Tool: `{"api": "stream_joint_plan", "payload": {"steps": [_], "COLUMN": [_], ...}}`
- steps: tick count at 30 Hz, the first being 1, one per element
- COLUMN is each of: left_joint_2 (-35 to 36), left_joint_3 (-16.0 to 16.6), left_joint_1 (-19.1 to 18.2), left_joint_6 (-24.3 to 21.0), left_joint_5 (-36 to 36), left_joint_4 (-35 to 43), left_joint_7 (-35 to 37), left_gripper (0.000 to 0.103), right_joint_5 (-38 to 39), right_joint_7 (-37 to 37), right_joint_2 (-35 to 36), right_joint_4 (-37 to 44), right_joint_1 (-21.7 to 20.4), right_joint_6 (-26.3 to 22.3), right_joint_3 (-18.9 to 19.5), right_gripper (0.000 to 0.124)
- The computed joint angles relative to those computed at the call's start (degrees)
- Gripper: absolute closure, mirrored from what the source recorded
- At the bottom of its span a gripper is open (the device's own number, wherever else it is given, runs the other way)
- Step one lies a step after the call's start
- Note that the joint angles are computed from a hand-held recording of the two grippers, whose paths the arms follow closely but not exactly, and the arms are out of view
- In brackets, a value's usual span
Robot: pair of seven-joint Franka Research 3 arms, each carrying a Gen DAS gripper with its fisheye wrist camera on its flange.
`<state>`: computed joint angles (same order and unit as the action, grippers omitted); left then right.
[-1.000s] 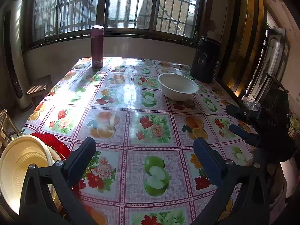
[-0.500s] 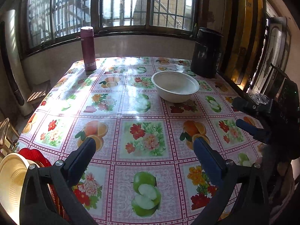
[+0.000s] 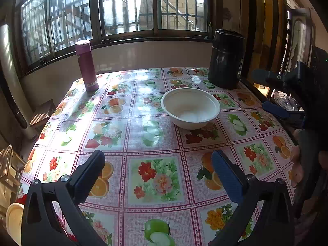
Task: Organize plates and bowls
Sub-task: 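Move the left tool toward the large white bowl, then bring the left tool fingers to the white bowl rim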
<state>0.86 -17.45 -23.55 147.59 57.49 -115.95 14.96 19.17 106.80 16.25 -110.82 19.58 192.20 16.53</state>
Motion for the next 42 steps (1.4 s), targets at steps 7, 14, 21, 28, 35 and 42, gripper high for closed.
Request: {"api": "stream_joint_plan", "payload": {"steps": [7, 14, 21, 28, 35, 42], "left_joint_2": [6.02, 14.62, 22.82, 28.14, 30.66, 31.40], "left_joint_3": [1.46, 4.35, 7.76, 10.48, 11.45, 12.28], "left_joint_1": [-1.19, -3.11, -5.67, -7.33, -6.41, -7.80], "left_joint_6": [-5.16, -6.73, -6.44, -6.94, -4.34, -5.15], "left_joint_5": [3.60, 0.40, -4.51, -8.15, -12.35, -12.52], "left_joint_4": [10.77, 20.09, 28.05, 33.28, 33.83, 34.59], "left_joint_7": [2.80, 4.96, 4.63, 4.36, 3.20, 4.90], "left_gripper": [0.000, 0.000, 0.000, 0.000, 0.000, 0.000], "right_joint_5": [-6.20, -5.50, -1.59, -4.38, -0.66, -1.41], "right_joint_7": [4.09, 0.21, -3.74, -4.36, -3.37, -0.11], "right_joint_2": [5.64, 12.08, 14.41, 17.97, 18.77, 19.97], "right_joint_4": [7.07, 14.28, 18.58, 26.54, 27.67, 29.37], "right_joint_1": [-11.41, -17.12, -16.07, -3.43, 2.17, 5.55], "right_joint_6": [1.82, -4.52, -11.95, -16.65, -19.65, -22.21], "right_joint_3": [10.92, 16.76, 14.50, -0.13, -8.12, -12.62], "right_gripper": [0.021, 0.021, 0.021, 0.021, 0.021, 0.021]}}
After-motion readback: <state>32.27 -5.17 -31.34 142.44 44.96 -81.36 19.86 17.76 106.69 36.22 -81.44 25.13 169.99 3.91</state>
